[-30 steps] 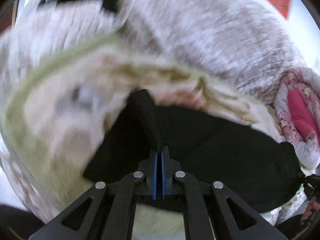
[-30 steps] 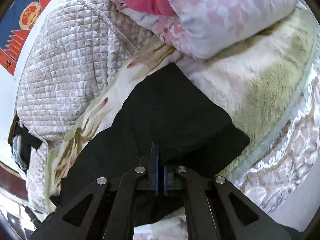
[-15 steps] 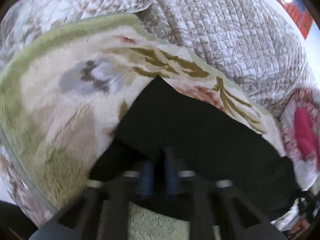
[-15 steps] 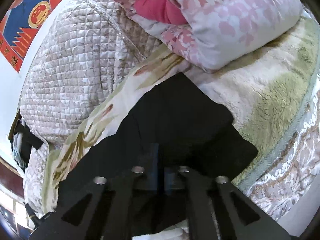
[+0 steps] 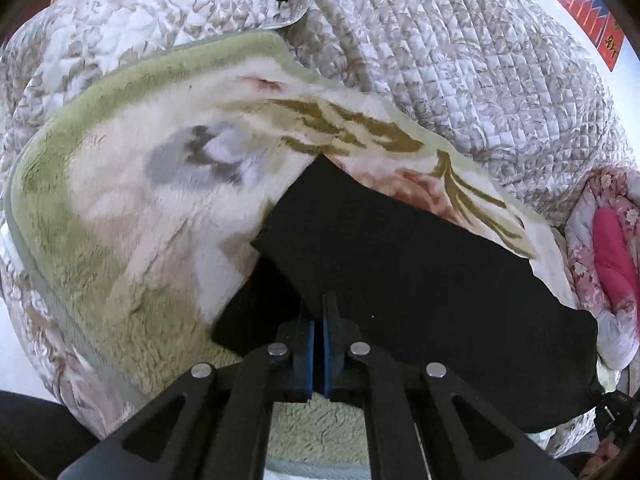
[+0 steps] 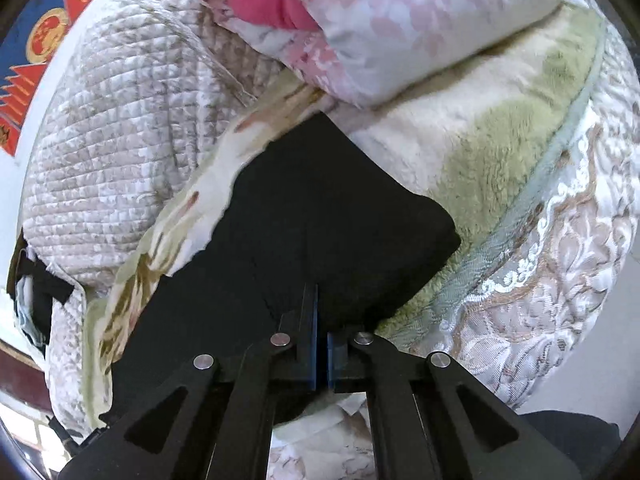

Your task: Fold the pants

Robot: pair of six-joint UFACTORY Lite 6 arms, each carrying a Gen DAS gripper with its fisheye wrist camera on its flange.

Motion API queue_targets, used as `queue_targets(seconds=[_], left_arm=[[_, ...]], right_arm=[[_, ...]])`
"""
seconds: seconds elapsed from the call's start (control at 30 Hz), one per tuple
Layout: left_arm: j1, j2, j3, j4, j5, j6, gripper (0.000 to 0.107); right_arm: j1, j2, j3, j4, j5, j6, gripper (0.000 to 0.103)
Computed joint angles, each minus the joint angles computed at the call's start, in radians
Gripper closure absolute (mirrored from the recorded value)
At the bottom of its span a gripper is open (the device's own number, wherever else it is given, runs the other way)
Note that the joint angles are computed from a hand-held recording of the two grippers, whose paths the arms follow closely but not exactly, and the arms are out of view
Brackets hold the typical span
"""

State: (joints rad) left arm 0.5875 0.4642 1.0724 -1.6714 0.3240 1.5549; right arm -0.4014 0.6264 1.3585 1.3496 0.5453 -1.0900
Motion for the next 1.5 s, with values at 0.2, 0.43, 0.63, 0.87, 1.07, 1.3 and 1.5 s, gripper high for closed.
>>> queue_targets(seconds=[0.2,0.43,0.63,0.87,1.07,1.3,1.5], left_arm=[[-0.02,-0.012,-0.025,-0.007,-0.039,0.036,0.103],[-0.024,-0.118,-0.102,-0.122,-0.111,0.16,0.097],[-0.065,-0.195,-0.092,-0.432,-0.183,0.447,0.096],[-0.168,-0.045,0.064,0.275,-0.104,-0.219,0.08],[-0.263,0.091,0.264,0.674,-0.086,-0.594,0.08],[-0.292,0.336,0.585,1.004,-0.081,-0.915,0.078],[-0.228,0.435,0.65,0.976,-0.078,-0.963,0.074]], right_arm=[[0.017,0.014,-0.002,-0.067,-0.051,0.074,0.1],[0.029,-0.203,-0.194,0.076,-0.212,-0.122,0.075],[0.12,-0.252,-0.185,0.269,-0.287,-0.45,0.066],[0.167,-0.032,0.026,-0.234,-0.28,0.042,0.066],[0.228,0.123,0.378,-0.427,-0.213,0.207,0.066],[0.253,0.589,1.006,-0.996,-0.077,0.8,0.069],[0.239,0.543,0.916,-0.924,-0.149,0.737,0.074]])
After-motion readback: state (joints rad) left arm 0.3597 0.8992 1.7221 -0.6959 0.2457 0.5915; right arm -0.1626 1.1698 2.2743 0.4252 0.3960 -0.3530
